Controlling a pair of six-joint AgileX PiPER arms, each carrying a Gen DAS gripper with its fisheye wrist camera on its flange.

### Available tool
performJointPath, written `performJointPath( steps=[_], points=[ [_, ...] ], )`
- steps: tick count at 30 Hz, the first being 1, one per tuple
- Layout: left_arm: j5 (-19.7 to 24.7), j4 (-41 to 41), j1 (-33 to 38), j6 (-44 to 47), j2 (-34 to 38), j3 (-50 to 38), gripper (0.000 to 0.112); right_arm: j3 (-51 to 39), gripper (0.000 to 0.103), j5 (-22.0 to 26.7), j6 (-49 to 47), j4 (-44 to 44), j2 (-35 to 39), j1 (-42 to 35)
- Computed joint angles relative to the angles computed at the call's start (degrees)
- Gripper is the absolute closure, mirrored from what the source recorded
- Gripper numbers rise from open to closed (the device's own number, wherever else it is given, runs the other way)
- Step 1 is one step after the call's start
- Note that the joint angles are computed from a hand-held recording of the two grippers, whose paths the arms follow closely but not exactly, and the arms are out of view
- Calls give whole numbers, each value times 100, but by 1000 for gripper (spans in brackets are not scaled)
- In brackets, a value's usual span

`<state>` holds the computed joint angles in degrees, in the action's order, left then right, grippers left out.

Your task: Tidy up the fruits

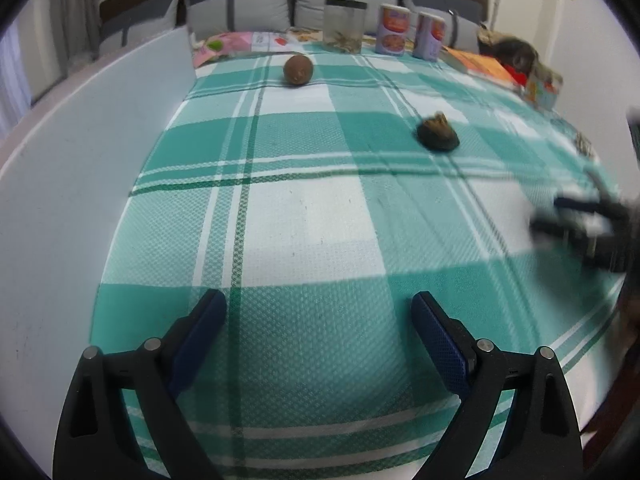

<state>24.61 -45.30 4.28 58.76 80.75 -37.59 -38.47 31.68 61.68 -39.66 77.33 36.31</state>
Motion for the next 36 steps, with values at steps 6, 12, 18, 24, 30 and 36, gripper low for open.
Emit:
performJointPath(
  steps=[6, 12, 18, 24, 30, 36],
  points=[
    [1137, 659, -37, -1551, 1269, -2527, 17, 248, 4, 64, 811, -639, 10, 203],
    [1553, 2511, -844, -3676, 3665, -5965, 19, 242, 0, -51, 658, -452, 33, 30],
    [2920, 3611, -1180, -4903, 5642, -9162, 24, 241, 0, -50, 689, -474, 40, 41],
    [3024, 3498, -1152, -4897, 5751, -9238, 72, 236, 0, -45, 709, -483, 48, 52],
    [1868, 2896, -859, -4028, 3768, -6041, 72, 234, 0, -44, 708, -485, 49, 51],
    [1306, 2383, -517, -2695, 1459, -2906, 72, 233, 0, -50, 693, -479, 49, 40]
  ],
)
